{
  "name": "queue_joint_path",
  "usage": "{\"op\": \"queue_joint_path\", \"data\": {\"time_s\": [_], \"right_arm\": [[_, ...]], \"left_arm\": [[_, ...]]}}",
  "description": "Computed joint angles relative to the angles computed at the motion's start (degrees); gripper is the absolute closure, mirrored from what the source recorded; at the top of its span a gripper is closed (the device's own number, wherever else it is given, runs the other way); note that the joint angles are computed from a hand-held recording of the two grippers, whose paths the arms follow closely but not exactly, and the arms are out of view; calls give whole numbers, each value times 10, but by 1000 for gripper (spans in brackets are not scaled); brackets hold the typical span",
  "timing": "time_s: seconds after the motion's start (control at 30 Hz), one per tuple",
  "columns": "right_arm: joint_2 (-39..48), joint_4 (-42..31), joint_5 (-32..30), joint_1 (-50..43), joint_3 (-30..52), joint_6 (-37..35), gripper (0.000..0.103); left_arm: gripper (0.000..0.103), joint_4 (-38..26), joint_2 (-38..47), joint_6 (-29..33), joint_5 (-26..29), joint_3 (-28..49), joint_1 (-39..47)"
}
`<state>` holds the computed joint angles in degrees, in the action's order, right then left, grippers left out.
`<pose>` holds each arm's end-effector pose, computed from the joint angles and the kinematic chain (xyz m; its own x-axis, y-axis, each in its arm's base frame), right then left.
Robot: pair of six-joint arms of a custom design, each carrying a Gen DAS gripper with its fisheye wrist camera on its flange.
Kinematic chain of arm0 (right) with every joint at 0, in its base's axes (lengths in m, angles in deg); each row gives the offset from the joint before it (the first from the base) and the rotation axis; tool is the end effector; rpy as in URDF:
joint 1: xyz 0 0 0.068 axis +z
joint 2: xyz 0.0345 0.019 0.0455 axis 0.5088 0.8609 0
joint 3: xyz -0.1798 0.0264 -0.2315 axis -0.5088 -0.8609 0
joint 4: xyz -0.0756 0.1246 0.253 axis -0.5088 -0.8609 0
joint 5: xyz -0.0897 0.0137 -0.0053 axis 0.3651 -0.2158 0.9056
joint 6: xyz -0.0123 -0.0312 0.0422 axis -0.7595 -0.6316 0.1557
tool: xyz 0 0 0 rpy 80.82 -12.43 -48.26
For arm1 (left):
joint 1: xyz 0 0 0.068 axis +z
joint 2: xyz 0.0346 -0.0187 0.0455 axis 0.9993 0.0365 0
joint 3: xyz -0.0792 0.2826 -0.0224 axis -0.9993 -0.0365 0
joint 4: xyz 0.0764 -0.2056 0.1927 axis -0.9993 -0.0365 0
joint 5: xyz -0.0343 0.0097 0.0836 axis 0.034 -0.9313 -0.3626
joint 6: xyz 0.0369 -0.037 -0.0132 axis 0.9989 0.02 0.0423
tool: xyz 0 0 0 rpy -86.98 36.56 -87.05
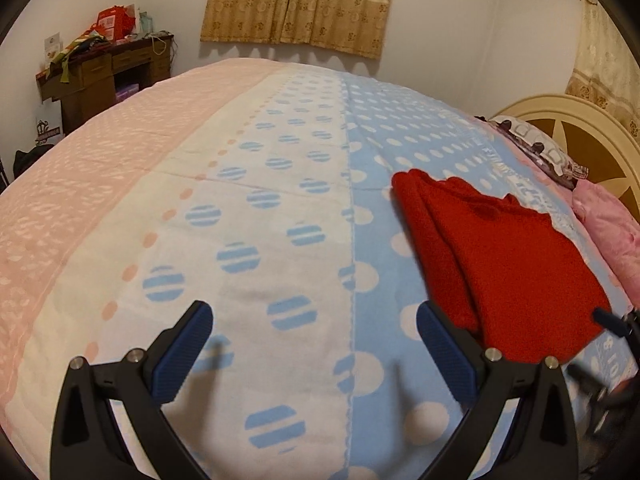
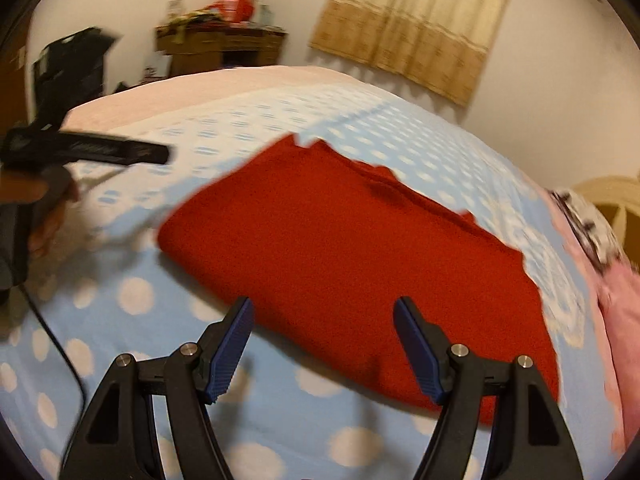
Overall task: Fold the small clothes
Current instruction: 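Close the left tool on the folded sweater edge while the right tool grasps beside it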
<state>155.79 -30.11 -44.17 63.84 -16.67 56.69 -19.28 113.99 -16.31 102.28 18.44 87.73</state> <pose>0.2679 0.1583 0.0810 -0.6306 -0.3600 -0.6876 -0.2376 0.9329 -0.2706 0.3622 -0.0103 0.0793 -0.7234 -0.0145 -0.6903 0.1686 0.9658 -0.1970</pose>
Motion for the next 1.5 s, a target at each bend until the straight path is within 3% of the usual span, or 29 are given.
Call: {"op": "queue_joint_path", "data": {"time_s": [0.27, 0.7, 0.73, 0.8, 1.13, 1.17, 1.23, 1.3, 1.33, 1.37, 1.5], "right_arm": [[72, 13, 29, 63, 57, -16, 30], [134, 38, 83, 85, 93, -36, 31], [135, 42, 84, 84, 91, -35, 34], [138, 35, 79, 83, 94, -28, 52], [150, 46, 91, 85, 104, -38, 54], [148, 46, 86, 83, 104, -39, 57], [146, 45, 76, 81, 104, -42, 67], [143, 39, 73, 87, 104, -42, 79], [141, 39, 71, 89, 102, -41, 80], [138, 38, 68, 89, 100, -38, 82], [106, 46, 44, 74, 72, -28, 88]], "left_arm": [[0, -64, 33, -42, 59, 78, 2], [1, -156, 111, -73, 128, 215, -47], [2, -158, 118, -75, 127, 224, -50], [3, -160, 134, -76, 126, 244, -57], [20, -188, 194, -71, 118, 318, -70], [21, -194, 198, -68, 117, 325, -71], [32, -199, 205, -66, 116, 337, -73], [56, -212, 214, -73, 126, 352, -71], [74, -210, 220, -82, 138, 358, -67], [86, -221, 234, -88, 161, 377, -63], [92, -227, 245, -116, 199, 391, -54]]}}
